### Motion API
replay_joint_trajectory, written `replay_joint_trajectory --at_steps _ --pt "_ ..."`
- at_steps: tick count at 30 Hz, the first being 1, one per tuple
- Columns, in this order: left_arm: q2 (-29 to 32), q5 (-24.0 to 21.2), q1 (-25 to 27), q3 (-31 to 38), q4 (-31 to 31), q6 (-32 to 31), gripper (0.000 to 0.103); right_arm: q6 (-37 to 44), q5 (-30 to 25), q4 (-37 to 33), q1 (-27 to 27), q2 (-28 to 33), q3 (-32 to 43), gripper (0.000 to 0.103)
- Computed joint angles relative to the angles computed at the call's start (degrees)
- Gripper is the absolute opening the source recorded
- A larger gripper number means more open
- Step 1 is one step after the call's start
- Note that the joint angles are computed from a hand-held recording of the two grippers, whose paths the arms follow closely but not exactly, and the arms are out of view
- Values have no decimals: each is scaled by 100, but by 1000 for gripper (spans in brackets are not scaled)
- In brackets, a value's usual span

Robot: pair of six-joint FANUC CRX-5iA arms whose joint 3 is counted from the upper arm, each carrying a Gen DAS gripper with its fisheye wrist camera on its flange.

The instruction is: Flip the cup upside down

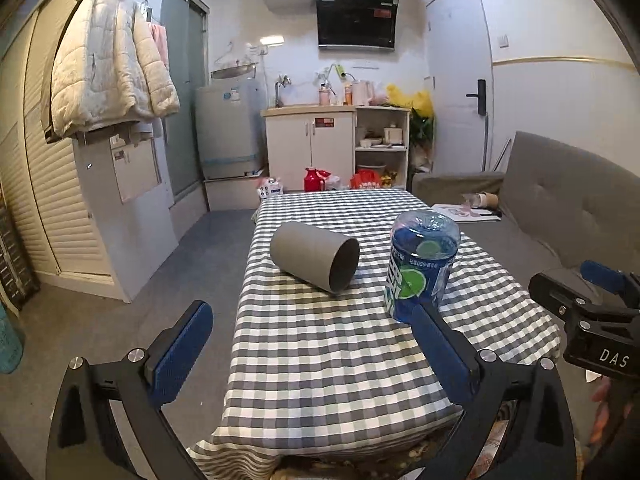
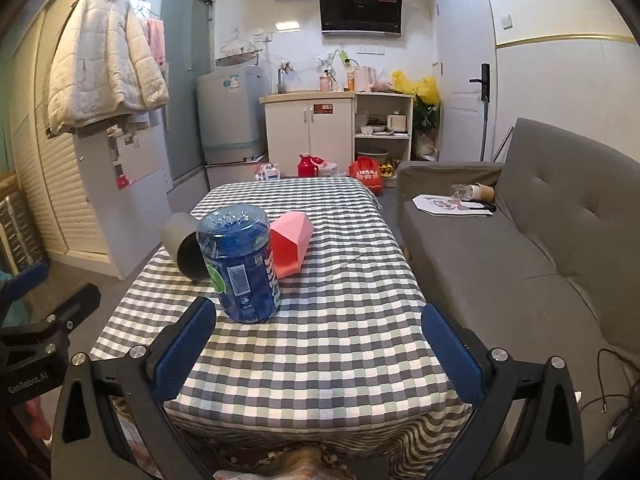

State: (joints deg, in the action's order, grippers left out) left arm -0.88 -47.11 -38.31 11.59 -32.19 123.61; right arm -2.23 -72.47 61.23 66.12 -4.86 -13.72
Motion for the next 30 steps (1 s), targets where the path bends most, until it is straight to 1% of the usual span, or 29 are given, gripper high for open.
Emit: replay_joint_trajectory --at_steps 6,30 --pt "0 -48 60 -6 64 109 103 -42 -21 -20 11 -23 -15 103" --pt "-12 -91 35 -15 28 133 103 -51 -15 -15 -1 -22 -23 103"
